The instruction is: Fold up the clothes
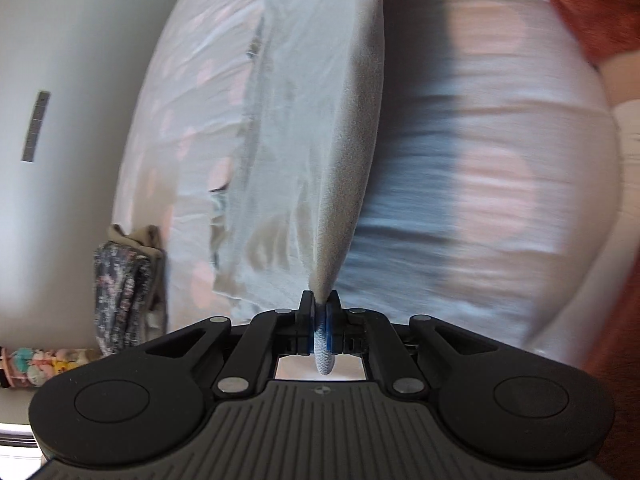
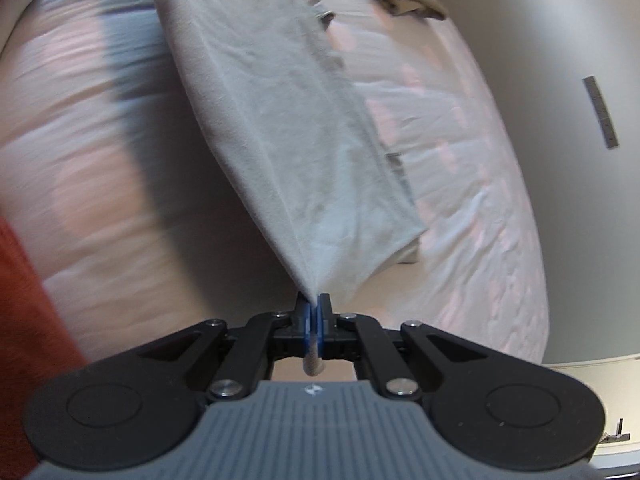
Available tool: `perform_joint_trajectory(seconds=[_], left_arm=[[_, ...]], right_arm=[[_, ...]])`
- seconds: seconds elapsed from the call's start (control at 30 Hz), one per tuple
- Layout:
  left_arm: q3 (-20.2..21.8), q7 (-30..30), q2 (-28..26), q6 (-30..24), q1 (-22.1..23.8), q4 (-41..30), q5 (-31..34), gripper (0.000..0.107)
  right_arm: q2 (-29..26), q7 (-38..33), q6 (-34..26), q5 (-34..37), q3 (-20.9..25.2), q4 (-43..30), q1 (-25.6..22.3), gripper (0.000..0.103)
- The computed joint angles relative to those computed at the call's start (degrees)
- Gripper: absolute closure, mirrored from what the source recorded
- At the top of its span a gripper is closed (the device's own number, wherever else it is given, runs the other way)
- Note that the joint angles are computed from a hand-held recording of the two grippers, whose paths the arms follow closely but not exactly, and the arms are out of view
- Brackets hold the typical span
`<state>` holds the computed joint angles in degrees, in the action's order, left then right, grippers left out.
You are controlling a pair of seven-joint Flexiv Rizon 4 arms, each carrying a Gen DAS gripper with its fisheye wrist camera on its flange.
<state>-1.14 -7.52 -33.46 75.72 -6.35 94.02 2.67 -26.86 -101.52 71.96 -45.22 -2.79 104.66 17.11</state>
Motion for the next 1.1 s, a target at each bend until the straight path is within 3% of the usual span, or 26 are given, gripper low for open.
perform_joint_trajectory(seconds=[0.27, 0.47, 0.63, 0.7, 0.73, 0.9, 1.0, 1.1], left_arm=[[4.9, -7.3, -2.7, -12.4, -4.5, -5.4, 3.7, 0.104], [8.1, -18.1, -5.5, -17.1, -7.6, -10.1, 8.2, 0.098], [9.0, -24.3, -5.4, -16.4, -8.9, -10.8, 13.2, 0.093], [8.5, -25.4, -4.7, -16.4, -8.5, -10.5, 13.6, 0.089], [8.1, -26.0, -4.2, -16.2, -8.1, -10.1, 13.4, 0.088], [5.5, -26.3, -2.3, -15.2, -5.5, -9.1, 10.8, 0.076], [4.1, -26.3, -2.0, -15.2, -4.2, -9.7, 8.2, 0.072], [3.1, -27.4, -2.5, -14.8, -3.1, -11.0, 5.1, 0.065]], right_arm=[[-4.9, -6.7, -9.1, 9.1, 4.1, -5.7, -0.7, 0.1], [-5.9, -6.8, -9.3, 10.5, 3.3, -5.8, 0.1, 0.096], [-5.7, -9.7, -12.7, 11.5, 4.2, -6.9, 0.1, 0.088], [-5.2, -11.4, -14.9, 12.4, 4.9, -7.6, 0.0, 0.068], [-4.8, -11.7, -15.7, 13.0, 5.1, -7.8, -0.1, 0.065], [-3.5, -11.4, -19.7, 16.9, 6.0, -9.9, -0.8, 0.061], [-3.6, -10.6, -23.2, 20.5, 6.7, -12.8, -1.6, 0.05], [-4.0, -6.6, -24.6, 23.5, 6.6, -15.6, -1.8, 0.05]])
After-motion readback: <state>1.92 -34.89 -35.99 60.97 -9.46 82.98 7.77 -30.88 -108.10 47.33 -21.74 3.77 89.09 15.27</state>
